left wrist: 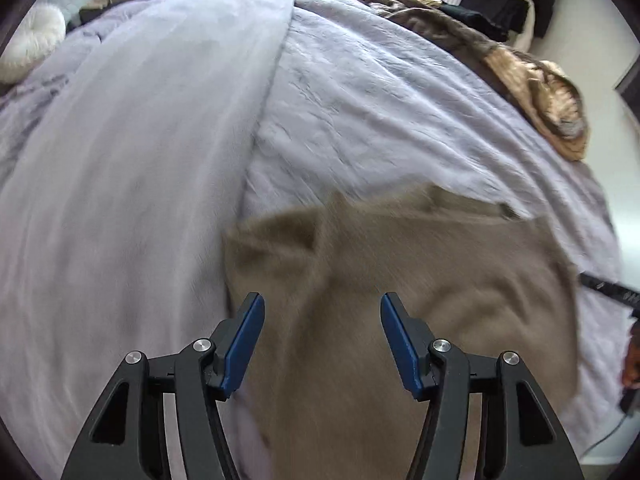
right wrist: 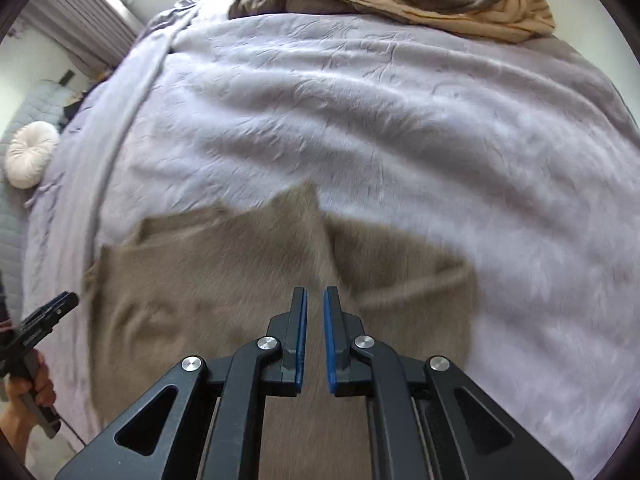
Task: Fold small clothes
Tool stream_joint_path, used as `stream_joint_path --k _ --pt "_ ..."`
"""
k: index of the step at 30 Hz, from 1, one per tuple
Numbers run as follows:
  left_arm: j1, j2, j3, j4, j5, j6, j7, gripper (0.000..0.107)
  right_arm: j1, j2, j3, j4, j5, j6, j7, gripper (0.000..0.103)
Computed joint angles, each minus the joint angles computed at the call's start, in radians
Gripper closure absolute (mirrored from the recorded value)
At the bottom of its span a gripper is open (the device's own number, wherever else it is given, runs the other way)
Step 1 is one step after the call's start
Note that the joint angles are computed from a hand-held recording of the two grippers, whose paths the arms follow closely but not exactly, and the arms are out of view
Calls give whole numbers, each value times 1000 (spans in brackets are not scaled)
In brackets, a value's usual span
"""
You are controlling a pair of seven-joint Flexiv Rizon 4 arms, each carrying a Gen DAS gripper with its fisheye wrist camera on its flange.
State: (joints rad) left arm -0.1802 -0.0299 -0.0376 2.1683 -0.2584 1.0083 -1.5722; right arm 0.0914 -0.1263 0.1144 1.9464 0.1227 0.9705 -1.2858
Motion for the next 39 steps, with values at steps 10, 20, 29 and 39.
stream_joint_path --k 10,20,29,39 --pt "-60 65 -12 162 10 -57 -32 45 43 95 33 274 -14 117 32 98" --pt "-53 350 95 356 -154 -225 -84 24 39 306 -32 352 297 7 1 87" --pt "-153 290 48 499 -702 39 -68 44 111 328 -135 402 979 185 -89 43" --pt "-118 336 44 410 -426 13 -29 98 37 348 -63 331 837 142 -81 94"
